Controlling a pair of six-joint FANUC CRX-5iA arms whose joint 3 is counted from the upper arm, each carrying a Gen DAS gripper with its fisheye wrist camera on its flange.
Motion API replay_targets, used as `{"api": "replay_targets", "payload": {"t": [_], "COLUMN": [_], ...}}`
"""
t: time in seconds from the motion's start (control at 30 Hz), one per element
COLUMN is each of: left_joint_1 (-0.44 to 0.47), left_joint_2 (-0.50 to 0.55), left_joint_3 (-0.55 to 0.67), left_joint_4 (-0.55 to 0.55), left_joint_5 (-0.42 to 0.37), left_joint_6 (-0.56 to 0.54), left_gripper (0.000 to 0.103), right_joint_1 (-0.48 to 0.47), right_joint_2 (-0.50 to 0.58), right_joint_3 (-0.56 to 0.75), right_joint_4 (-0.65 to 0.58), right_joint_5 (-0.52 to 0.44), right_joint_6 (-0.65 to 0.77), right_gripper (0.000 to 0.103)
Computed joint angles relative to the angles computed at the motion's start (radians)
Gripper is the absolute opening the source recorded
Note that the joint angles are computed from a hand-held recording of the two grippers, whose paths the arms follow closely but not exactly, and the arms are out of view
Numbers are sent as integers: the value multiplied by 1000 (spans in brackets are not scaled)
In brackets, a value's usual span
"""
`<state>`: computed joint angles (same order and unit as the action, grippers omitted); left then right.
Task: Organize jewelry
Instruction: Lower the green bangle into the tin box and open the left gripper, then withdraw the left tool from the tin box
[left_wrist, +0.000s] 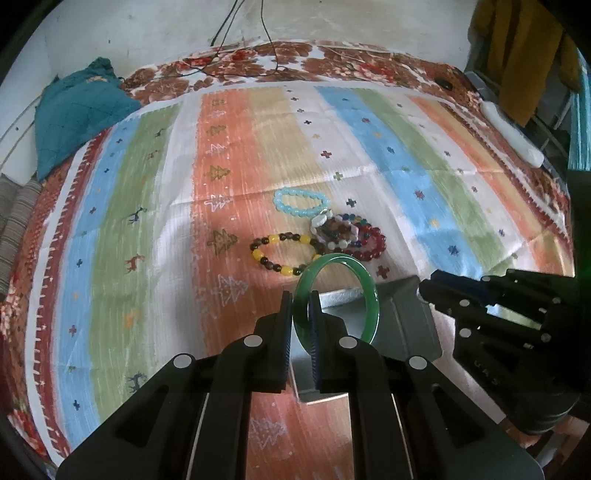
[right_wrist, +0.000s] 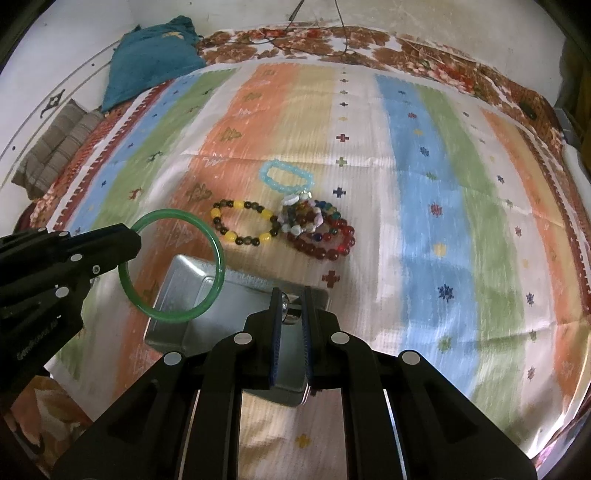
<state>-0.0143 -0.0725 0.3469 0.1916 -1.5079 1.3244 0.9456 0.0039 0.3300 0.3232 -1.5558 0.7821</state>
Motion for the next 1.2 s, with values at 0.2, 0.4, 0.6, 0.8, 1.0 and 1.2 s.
{"api": "replay_targets", "payload": {"t": [0.2, 0.4, 0.6, 0.8, 1.0, 1.2], "left_joint_1": [-2, -12, 7, 17, 19, 2], "left_joint_2": [-19, -2, 8, 11, 38, 72], "left_joint_3": [-16, 7, 16, 18, 41, 75], "left_joint_4": [1, -45, -51, -49, -67, -92], "left_joint_5": [-2, -31, -45, -34, -32, -32], "left_joint_6": [4, 46, 55, 67, 95, 103], "left_gripper": [9, 12, 18, 32, 43, 50], "right_joint_1": [15, 3, -20, -56, -76, -101], "right_joint_2": [-18, -20, -20, -6, 12, 43], "right_joint_3": [-15, -13, -15, -1, 19, 52], "right_joint_4": [-10, -24, -11, -15, -15, -27], "right_joint_5": [6, 4, 0, -3, 11, 2], "right_joint_6": [-11, -24, -47, -44, -25, 4], "right_gripper": [11, 27, 32, 35, 47, 53]}}
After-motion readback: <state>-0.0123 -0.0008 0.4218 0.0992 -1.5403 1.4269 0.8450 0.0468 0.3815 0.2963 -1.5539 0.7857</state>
